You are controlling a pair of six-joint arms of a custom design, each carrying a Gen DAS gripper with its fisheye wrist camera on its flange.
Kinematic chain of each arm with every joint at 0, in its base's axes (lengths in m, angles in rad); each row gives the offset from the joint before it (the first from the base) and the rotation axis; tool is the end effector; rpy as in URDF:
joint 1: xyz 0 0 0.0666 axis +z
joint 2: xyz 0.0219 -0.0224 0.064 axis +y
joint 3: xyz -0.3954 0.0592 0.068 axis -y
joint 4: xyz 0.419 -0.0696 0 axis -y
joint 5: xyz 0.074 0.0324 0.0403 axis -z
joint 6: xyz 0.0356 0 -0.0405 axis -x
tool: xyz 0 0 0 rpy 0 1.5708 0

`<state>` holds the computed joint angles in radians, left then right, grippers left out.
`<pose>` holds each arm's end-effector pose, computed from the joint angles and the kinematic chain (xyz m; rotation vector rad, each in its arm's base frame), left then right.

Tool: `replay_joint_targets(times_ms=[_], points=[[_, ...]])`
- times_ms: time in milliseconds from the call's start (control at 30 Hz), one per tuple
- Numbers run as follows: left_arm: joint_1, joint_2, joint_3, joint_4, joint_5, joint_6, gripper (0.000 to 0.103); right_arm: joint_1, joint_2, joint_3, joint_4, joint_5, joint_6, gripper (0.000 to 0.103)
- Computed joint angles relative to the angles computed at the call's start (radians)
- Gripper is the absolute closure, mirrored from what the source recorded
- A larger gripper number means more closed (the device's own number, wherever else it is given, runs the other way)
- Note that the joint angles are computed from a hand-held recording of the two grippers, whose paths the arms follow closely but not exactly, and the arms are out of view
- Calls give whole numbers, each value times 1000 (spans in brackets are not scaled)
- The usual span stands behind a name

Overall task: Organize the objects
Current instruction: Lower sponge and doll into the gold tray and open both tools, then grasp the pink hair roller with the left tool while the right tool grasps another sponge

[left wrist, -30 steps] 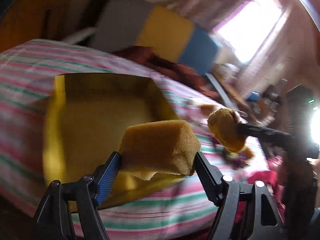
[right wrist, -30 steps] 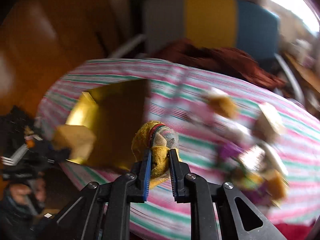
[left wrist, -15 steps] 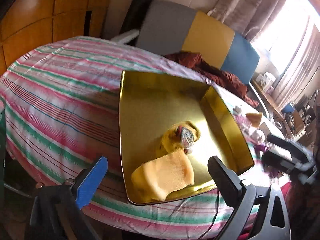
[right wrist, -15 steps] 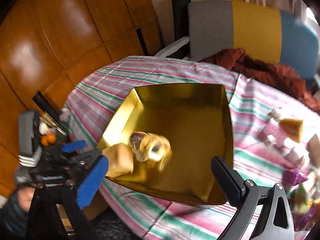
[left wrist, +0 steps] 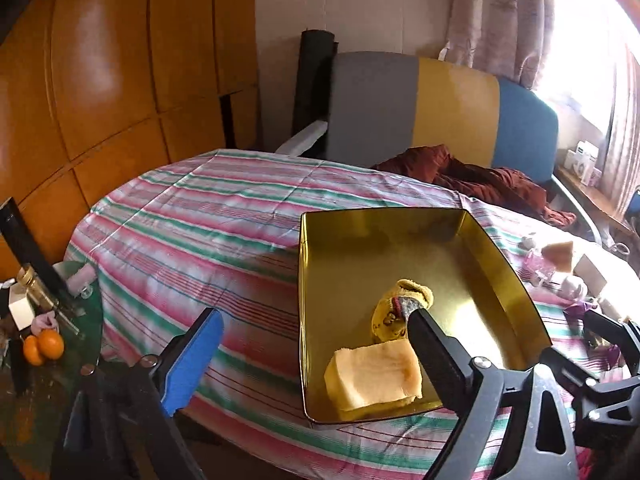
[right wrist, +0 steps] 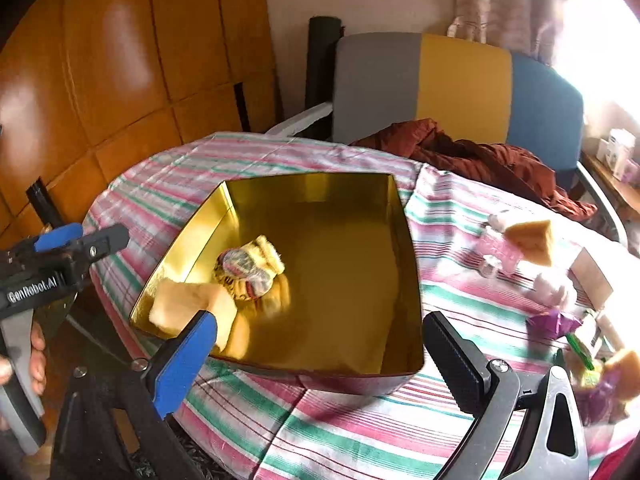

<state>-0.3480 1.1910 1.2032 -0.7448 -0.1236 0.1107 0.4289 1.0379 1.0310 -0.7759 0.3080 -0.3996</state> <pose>0.4137 -0.1458 0.4549 0.2091 2.2888 -0.0942 0.3456 0.1458 0.4266 0.1149 2.3057 0.0581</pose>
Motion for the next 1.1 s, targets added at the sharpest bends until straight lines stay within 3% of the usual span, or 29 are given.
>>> replay_joint_targets(times_ms=[100,500,700,1100], points=[[-2,10,7,-20,16,10,14,-8,-20,-14,14,0,-13,0],[-58,14,-1,-54,27,-5,14,-18,-59,-58,11,-2,-41,0],[-75,17,-2,-58,71,-14,14,-38,-93,-86,32,2,-52,0],[-125,30,0,-57,122,-76,11,-127,-146,-132,10,-25,-73,0]])
